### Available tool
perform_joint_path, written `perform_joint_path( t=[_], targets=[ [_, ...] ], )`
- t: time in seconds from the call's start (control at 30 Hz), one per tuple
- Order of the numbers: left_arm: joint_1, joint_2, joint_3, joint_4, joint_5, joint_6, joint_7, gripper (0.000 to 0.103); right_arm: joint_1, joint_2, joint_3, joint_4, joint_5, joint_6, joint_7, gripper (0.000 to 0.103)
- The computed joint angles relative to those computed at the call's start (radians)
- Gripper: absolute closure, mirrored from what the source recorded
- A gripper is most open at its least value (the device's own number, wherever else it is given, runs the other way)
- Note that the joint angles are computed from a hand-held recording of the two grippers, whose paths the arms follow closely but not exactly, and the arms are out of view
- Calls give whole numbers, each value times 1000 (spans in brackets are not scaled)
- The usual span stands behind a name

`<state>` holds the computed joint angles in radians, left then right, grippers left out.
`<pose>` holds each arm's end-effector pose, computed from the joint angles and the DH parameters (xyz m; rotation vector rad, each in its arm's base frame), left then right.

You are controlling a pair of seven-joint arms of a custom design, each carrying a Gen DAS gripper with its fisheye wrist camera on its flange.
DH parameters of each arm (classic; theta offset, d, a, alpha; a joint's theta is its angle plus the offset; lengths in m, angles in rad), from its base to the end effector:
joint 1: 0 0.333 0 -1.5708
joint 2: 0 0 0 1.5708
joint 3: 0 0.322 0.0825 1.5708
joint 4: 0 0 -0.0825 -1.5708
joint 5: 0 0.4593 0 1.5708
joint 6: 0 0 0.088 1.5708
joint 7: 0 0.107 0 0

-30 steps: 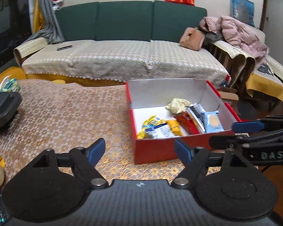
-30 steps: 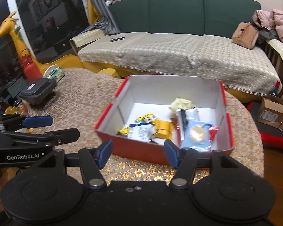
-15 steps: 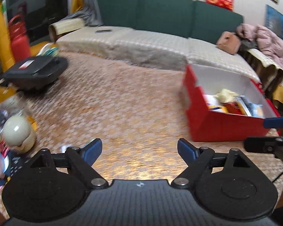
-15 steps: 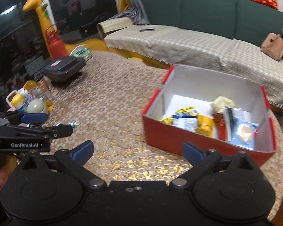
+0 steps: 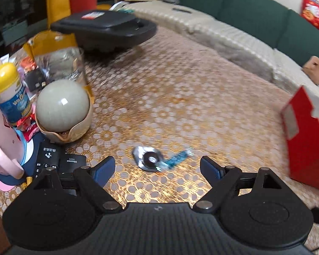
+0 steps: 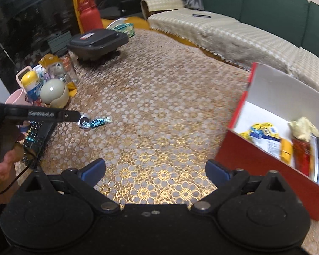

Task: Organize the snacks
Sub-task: 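Move both tools back to the small snacks on the table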

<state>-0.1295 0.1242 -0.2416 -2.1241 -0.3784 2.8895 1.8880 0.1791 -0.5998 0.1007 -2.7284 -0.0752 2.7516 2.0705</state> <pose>0.6267 -0.2178 0.3840 -1.5842 2.2421 -0.8835 0.4359 0.1262 0.4352 -1.6721 1.9611 -0.4519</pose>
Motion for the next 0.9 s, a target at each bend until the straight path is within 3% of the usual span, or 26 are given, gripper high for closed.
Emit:
perform_joint_path(
  t=[0.1,0.27,0.4,0.5,0.6,0.73,0.9],
  targets=[
    [-41,51,51,35,177,8,-171,16,12,50,-16,24,13,18,-21,3],
    [-61,108,81,78,331,5,-323,17,27,105,-35,48,37,34,-62,4],
    [-57,122,77,88,386,5,-365,24,35,139,-44,63,60,44,-86,5],
    [-69,133,88,102,442,-17,-408,38,40,162,-51,74,77,56,-103,5],
    [-75,134,94,97,486,-5,-442,42,42,177,-52,82,89,60,-115,6],
    [-70,129,88,84,511,18,-445,63,42,193,-52,91,99,59,-126,7],
    [-18,118,33,49,432,69,-369,69,48,234,-53,123,104,61,-152,8]
  ],
)
